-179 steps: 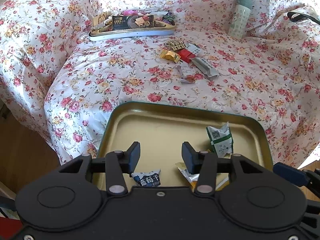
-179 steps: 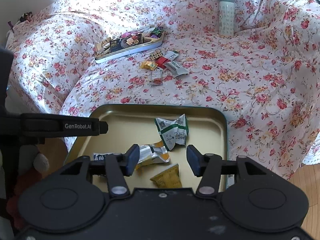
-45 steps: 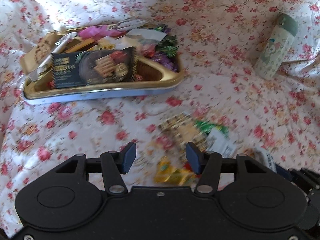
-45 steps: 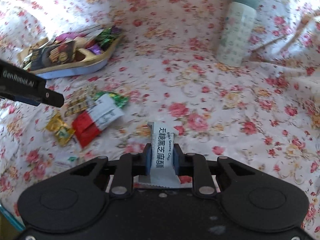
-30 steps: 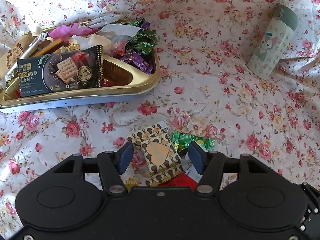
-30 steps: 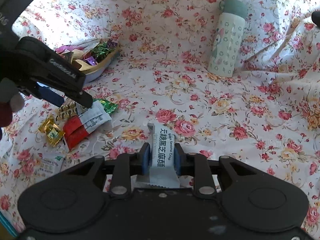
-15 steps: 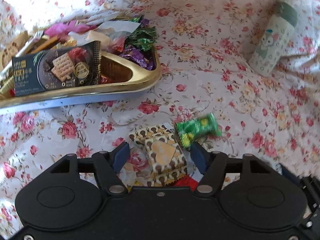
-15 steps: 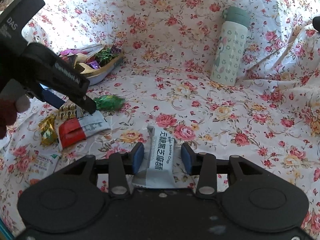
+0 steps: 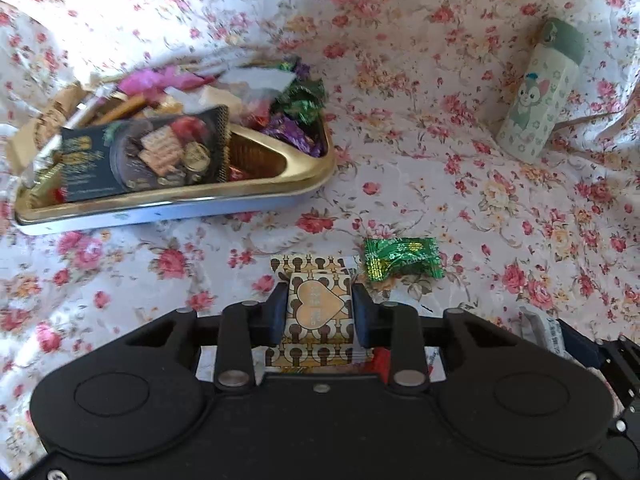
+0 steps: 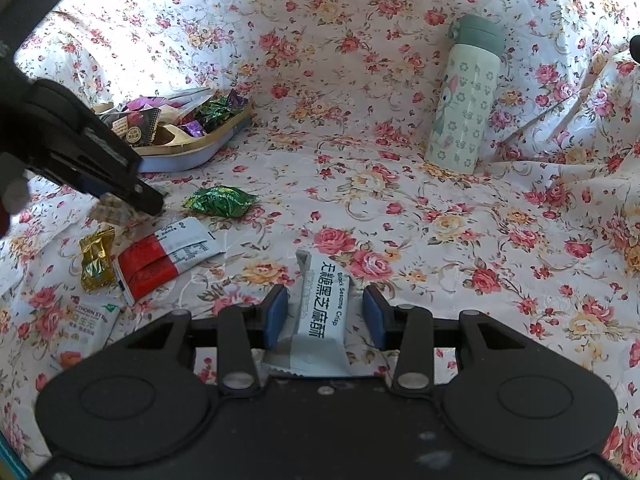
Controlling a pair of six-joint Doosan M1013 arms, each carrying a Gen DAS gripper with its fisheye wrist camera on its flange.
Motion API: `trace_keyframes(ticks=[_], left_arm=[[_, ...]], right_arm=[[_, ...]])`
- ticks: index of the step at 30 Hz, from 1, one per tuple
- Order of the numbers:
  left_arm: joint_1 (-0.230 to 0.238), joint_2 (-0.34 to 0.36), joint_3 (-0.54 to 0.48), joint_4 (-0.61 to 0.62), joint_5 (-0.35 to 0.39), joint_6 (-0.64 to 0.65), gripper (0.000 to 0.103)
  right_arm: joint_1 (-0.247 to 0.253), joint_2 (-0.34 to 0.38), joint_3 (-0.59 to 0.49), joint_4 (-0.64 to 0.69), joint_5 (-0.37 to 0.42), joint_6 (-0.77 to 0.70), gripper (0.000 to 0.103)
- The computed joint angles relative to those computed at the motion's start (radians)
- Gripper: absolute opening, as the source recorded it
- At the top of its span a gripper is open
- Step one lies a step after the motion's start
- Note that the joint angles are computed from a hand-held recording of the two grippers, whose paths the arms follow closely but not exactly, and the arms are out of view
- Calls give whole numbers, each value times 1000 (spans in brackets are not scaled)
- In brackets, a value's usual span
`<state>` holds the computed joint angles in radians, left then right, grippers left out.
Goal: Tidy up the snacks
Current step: 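Carry heart-print packet in left tool while right tool carries sesame crisp to tray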
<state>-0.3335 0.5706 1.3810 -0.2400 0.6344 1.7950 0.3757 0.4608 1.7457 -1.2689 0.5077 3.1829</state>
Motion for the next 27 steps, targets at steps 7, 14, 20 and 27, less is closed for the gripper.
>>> trace_keyframes(ticks=[7,14,20,27], left_arm=[[13,-69,64,58,0,-82,41],[18,-141,148,163,17,-166,42],[35,-198,229,138,35,-132,42],[51,-265,315,127,13,-123,42]], right_arm=[[-7,4,-32,154,16,-146,43],[-6,9,-67,297,61,-263,43],[1,20,-111,413,131,-365,34],[16,9,-129,532,186,-472,22]])
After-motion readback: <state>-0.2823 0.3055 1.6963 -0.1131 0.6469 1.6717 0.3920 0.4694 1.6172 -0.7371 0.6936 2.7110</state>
